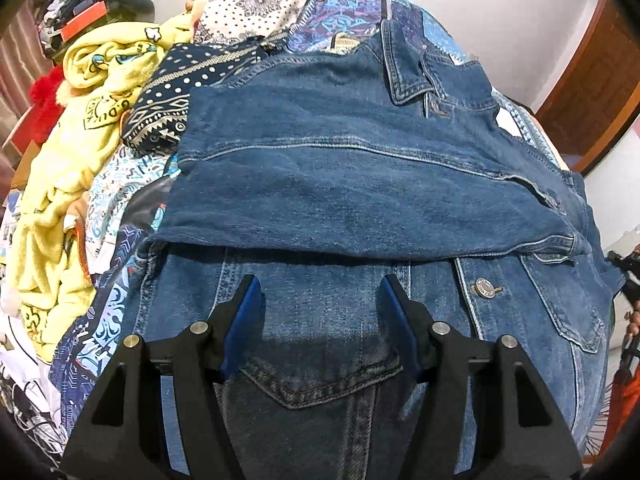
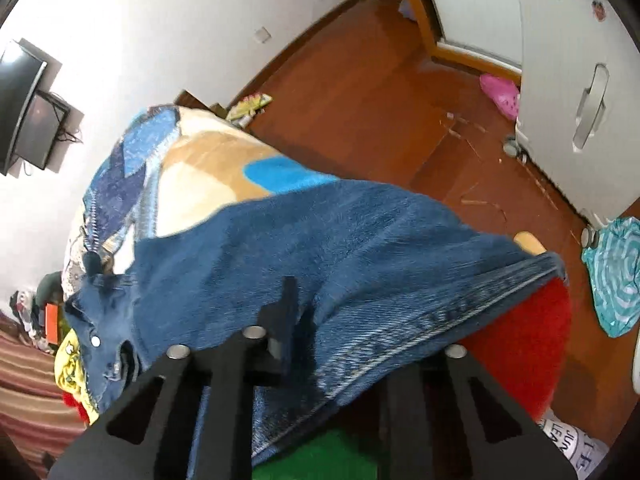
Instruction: Fold large clothes
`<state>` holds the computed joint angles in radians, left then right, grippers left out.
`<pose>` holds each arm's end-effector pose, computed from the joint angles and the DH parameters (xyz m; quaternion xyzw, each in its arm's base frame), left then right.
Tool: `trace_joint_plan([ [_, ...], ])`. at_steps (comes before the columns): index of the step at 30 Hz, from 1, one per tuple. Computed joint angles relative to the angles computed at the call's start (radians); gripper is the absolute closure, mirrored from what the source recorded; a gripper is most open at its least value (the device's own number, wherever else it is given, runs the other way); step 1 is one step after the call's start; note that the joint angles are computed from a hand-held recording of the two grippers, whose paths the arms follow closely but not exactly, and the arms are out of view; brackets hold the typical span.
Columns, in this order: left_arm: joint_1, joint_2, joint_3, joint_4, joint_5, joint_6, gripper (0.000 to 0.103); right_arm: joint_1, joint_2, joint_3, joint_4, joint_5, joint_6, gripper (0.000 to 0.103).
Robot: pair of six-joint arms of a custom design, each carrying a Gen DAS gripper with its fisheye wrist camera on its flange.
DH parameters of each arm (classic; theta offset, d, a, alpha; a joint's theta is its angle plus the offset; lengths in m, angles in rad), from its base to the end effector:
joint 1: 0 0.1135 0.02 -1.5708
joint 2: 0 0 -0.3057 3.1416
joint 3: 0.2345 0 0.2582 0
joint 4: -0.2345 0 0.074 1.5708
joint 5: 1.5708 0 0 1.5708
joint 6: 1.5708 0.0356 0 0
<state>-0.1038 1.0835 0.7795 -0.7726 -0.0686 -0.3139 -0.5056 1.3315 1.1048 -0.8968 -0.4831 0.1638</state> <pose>0.1856 -0.0169 0.2693 -0.1099 0.9628 -0.0182 0.2460 0.2279 -0.1073 0.3174 0.2609 0.9117 0.1932 0.2519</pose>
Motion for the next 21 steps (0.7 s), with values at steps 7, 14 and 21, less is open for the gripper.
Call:
trace_joint_plan([
  [7, -0.002, -0.063, 0.021, -0.022, -0.016, 0.038, 0.042, 0.162, -0.085, 0.229, -0.058, 0.019, 0.038, 0.094],
  [14, 0.057, -0.131, 0.041, -0.063, 0.001, 0.103, 0.04, 0.622, -0.104, 0.424, -0.03, 0.188, 0.177, 0.093],
  [21, 0.14, -0.205, 0.046, -0.109, 0.022, 0.168, 0.033, 0.977, -0.027, 0.326, 0.014, 0.32, 0.243, 0.092],
])
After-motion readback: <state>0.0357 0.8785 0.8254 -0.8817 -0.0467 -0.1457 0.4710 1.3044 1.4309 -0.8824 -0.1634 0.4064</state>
